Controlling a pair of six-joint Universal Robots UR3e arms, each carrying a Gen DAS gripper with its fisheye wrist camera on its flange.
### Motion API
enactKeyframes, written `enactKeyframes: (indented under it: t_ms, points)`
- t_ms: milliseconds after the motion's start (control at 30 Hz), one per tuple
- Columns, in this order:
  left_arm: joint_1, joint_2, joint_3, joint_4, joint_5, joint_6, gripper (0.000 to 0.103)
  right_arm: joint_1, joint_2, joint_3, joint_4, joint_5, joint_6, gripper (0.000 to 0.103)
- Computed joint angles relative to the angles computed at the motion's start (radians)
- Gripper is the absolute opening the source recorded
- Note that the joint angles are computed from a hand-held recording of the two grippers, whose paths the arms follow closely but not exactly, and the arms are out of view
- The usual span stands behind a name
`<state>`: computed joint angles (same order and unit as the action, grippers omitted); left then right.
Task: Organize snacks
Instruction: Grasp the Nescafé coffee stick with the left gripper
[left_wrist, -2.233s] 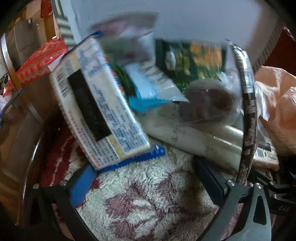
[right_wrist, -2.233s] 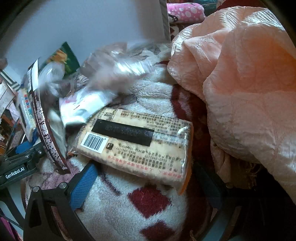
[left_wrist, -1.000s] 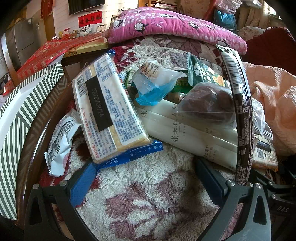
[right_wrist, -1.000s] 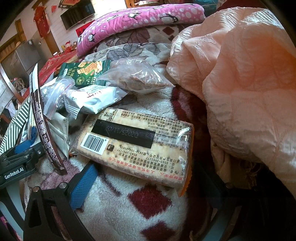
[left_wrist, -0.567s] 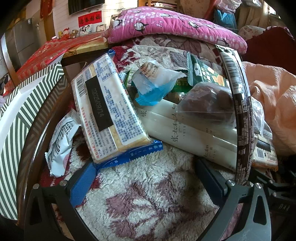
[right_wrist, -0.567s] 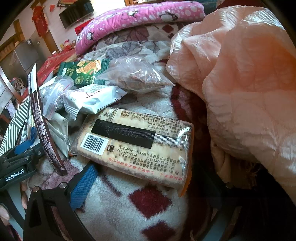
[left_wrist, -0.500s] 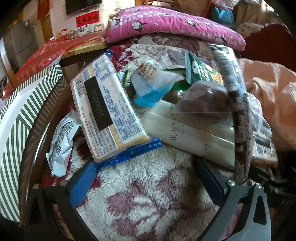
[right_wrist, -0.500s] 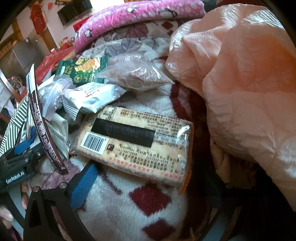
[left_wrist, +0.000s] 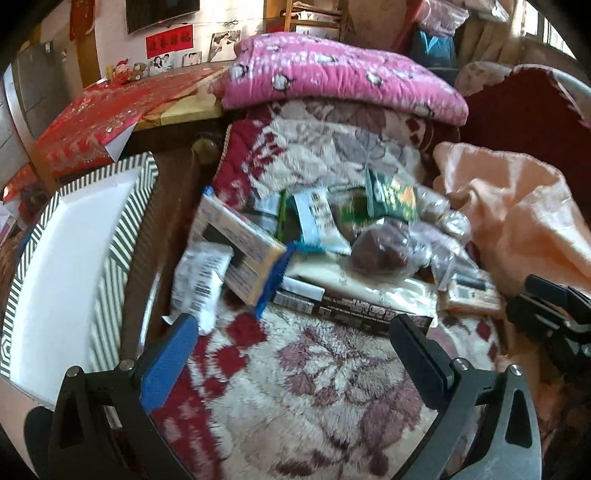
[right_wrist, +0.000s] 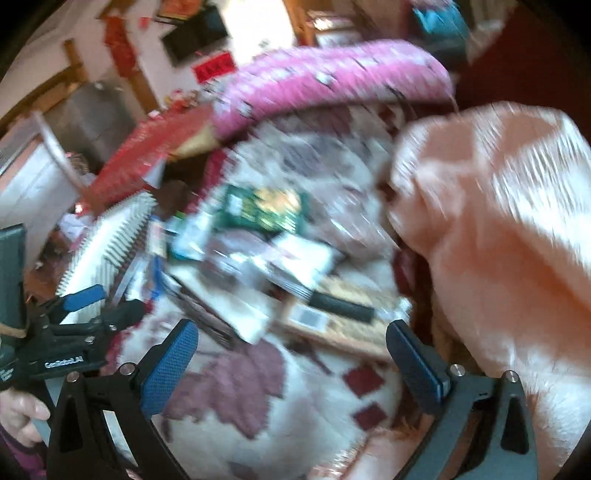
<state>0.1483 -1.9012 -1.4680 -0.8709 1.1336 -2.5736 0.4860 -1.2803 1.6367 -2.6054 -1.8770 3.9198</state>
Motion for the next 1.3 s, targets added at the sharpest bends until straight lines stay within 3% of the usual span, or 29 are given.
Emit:
enactKeyframes:
  t_ms: [167,400,600,767,900,1067,1300]
  points:
    - [0.029,-0.004,0.07,-0.102,-0.014,-0.012,0.103,0.008,0.101,-0.238,0.164,0.045,-0.118,0.102]
    - [0.034,-0.029,0.117,-0.142,0.015,-0.047,0.103,0.026,0.225,-0.444,0.296,0.084,-0.283,0.102]
    - [0.062,-0.029,0.126,-0.136,0.04,-0.048,0.103,-0.009,0.339,-0.518,0.267,0.245,-0.357,0.102]
    - [0.099,-0.031,0.142,-0.155,0.051,-0.048,0.103,-0.039,0.436,-0.603,0.279,0.3,-0.366,0.102]
    - [0.112,-0.051,0.169,-0.178,0.065,-0.064,0.103,-0.052,0.463,-0.603,0.278,0.395,-0.307,0.102]
    - [0.104,-0.066,0.193,-0.198,0.07,-0.075,0.103,-0.042,0.398,-0.474,0.115,0.604,-0.3,0.102]
    - [0.025,-0.076,0.197,-0.219,0.11,-0.092,0.103,-0.07,0.266,-0.3,0.072,0.566,-0.227,0.102]
